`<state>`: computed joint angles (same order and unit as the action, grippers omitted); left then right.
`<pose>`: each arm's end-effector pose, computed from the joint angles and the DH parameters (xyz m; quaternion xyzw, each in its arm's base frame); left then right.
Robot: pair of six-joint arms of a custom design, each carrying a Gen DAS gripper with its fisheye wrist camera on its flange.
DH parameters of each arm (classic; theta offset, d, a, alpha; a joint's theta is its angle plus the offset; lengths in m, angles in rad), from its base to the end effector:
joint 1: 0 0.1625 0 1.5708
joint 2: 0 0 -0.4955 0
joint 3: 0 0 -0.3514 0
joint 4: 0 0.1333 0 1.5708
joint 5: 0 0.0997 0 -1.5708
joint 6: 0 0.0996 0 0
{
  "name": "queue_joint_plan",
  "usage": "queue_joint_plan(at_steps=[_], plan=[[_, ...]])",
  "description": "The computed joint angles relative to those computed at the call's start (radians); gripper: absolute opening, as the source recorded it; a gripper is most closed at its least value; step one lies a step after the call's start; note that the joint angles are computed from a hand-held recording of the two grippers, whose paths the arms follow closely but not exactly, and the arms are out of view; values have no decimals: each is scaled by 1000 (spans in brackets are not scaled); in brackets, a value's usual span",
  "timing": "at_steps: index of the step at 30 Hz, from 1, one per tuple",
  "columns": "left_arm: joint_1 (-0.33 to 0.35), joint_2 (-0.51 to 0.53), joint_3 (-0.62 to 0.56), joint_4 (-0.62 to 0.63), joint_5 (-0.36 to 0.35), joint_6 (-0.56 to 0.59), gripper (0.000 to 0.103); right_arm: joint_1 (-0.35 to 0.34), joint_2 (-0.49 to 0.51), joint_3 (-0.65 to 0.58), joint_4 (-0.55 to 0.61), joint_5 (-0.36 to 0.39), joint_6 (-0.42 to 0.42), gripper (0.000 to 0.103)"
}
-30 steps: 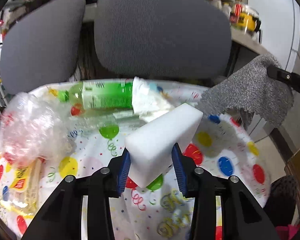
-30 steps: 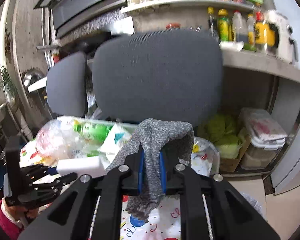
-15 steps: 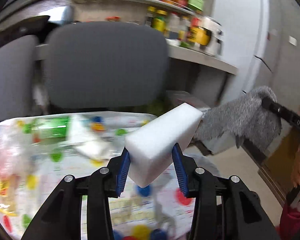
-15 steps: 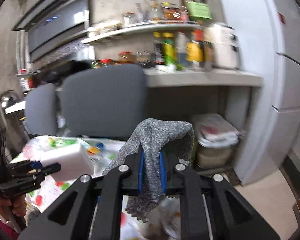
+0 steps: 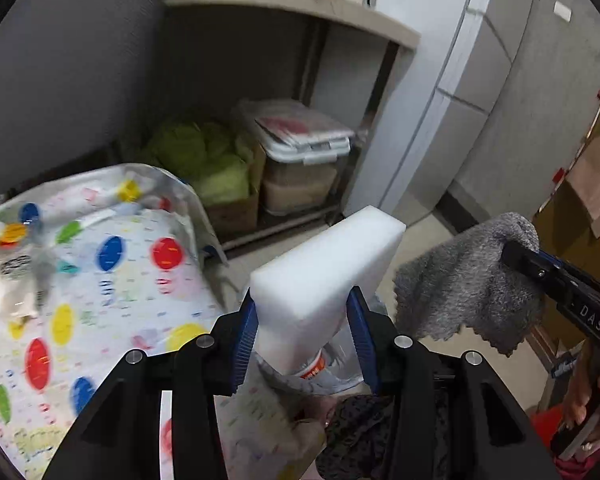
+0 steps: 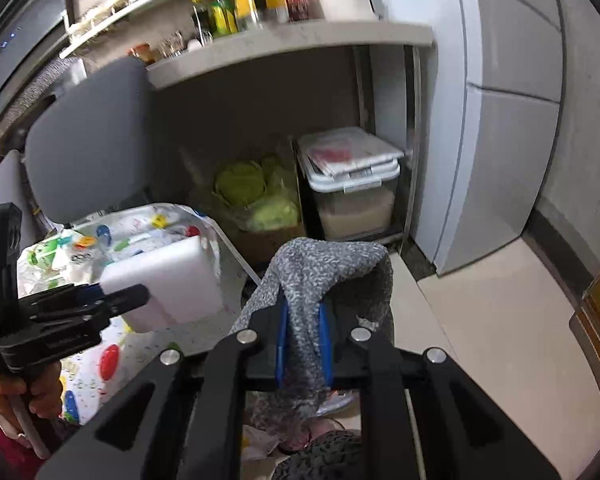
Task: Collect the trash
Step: 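Carry the cloth and sponge over the trash bin and open both tools, then move both open tools back over the table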
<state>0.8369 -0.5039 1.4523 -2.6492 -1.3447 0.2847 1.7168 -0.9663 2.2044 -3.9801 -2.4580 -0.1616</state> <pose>-0.3869 -0.6613 0.0329 0.4770 0.8693 -0.0880 0.0954 0.1272 -0.4797 0.3054 -0.1191 -0.7802 0.4964 0.3616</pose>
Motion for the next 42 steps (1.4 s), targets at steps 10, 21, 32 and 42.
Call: queue_joint_plan(at_steps=[10, 21, 32, 42], plan=[[-8, 109, -148, 97, 37, -7, 64, -103, -17, -70, 181, 113, 44, 34], [1, 62, -114, 13, 67, -24, 64, -64, -13, -85, 155, 107, 5, 48], [34, -135, 133, -171, 221, -31, 64, 67, 61, -108, 158, 108, -7, 48], [120, -284, 256, -344, 459, -41, 64, 146, 189, -297, 345, 186, -61, 48]])
